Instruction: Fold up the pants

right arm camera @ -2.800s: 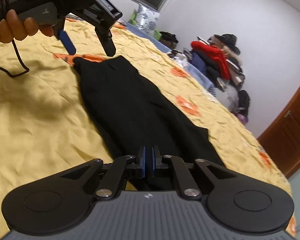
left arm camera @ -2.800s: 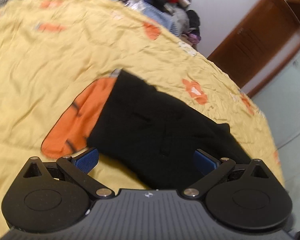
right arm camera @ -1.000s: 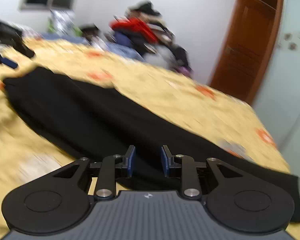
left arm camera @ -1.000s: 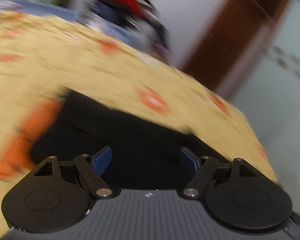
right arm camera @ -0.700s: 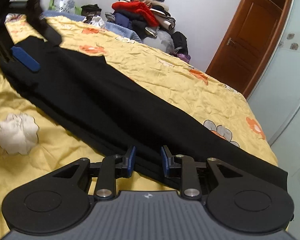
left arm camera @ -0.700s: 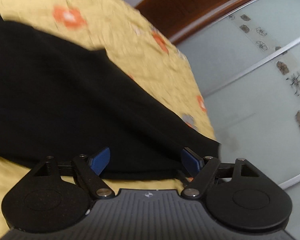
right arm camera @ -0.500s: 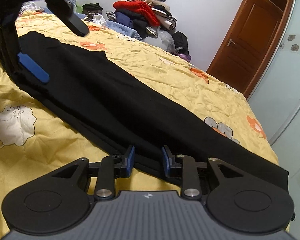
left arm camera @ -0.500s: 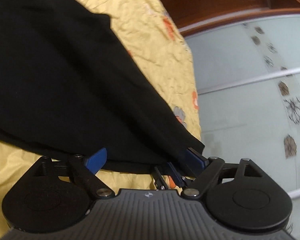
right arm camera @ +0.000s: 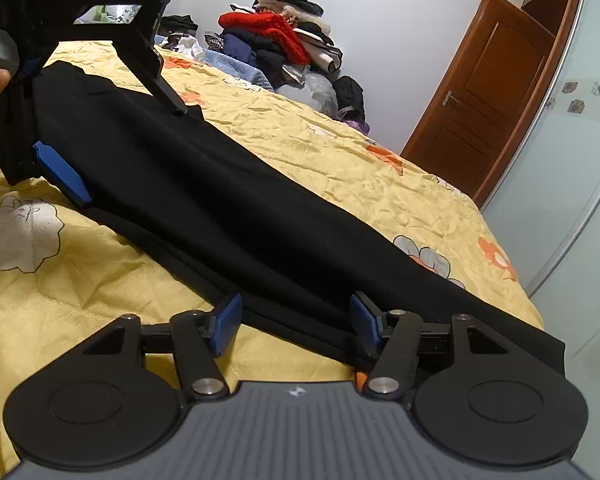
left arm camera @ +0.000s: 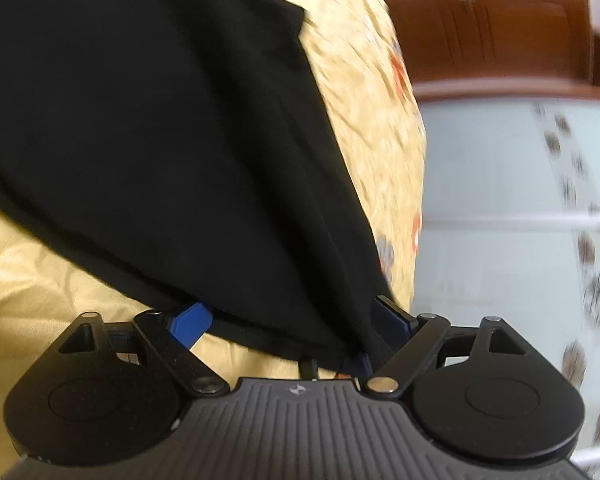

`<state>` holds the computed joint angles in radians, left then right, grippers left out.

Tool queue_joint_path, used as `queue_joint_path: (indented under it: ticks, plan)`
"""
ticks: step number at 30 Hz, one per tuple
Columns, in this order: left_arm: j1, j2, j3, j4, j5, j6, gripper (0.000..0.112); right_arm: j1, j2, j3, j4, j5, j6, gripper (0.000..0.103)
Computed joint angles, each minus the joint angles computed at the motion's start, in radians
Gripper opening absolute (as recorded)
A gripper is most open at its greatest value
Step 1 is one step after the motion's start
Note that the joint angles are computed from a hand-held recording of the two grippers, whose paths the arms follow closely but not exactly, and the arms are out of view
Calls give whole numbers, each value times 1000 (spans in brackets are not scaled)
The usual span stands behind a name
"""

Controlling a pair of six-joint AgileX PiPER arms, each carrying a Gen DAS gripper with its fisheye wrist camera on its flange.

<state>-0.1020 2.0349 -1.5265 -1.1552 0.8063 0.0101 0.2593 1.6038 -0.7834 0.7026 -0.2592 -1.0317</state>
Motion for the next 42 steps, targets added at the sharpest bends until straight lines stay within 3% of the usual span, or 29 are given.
queue_joint_path:
  ticks: [3, 5, 7, 9, 13, 15, 16, 19, 25, 27, 30, 32, 33, 34, 36, 37, 39, 40, 42]
  plan:
    - [11, -20, 82, -113, -70, -14, 76, 22, 6, 6, 38, -47, -49, 64]
    - [18, -12, 100, -184, -65, 27, 54, 31, 10, 8, 37, -70, -62, 64]
    - [25, 8, 83, -208, -25, 67, 21, 34, 14, 5, 20, -69, -76, 64]
    - [26, 10, 69, -190, -1, 82, 10, 41, 22, -1, 25, -78, -111, 63]
    - [17, -23, 84, -184, -32, 180, 4, 36, 37, -27, -12, -52, -117, 60]
    - [16, -44, 95, -180, -47, 212, 2, 21, 51, -56, -37, -11, -87, 37]
    - [14, -54, 107, -184, -51, 227, 2, 11, 57, -71, -48, 12, -65, 20]
    - [11, -74, 125, -159, -50, 235, 1, 26, 79, -93, 92, -1, -213, 10]
    - [26, -89, 140, -82, -23, 229, 1, 48, 4, -31, 232, 37, -388, 5]
    - [24, -85, 141, -61, -23, 232, 2, 46, -5, -14, 233, 48, -388, 5]
    - [16, -54, 93, 12, 24, 168, 11, 25, 1, -20, 128, 74, -250, 6]
    - [26, -44, 57, 44, 98, 179, 18, -44, -32, -53, 133, 241, -274, 12]
    - [31, -49, 36, 81, 146, 164, 30, -85, -56, -67, 178, 341, -334, 14]
    - [37, -66, 33, 97, 183, 164, 43, -131, -88, -75, 263, 441, -423, 15]
    - [38, -109, 29, 113, 214, 228, 55, -253, -124, -105, 463, 641, -575, 15]
    - [29, -132, 18, 138, 201, 249, 55, -310, -121, -126, 556, 717, -621, 15]
    - [16, -140, -43, 167, 176, 275, 60, -367, -59, -203, 651, 762, -591, 15]
    - [16, -121, -83, 150, 163, 310, 70, -370, -4, -265, 638, 752, -519, 15]
    - [-11, -59, -200, 238, 106, 282, 76, -338, 111, -394, 492, 689, -339, 15]
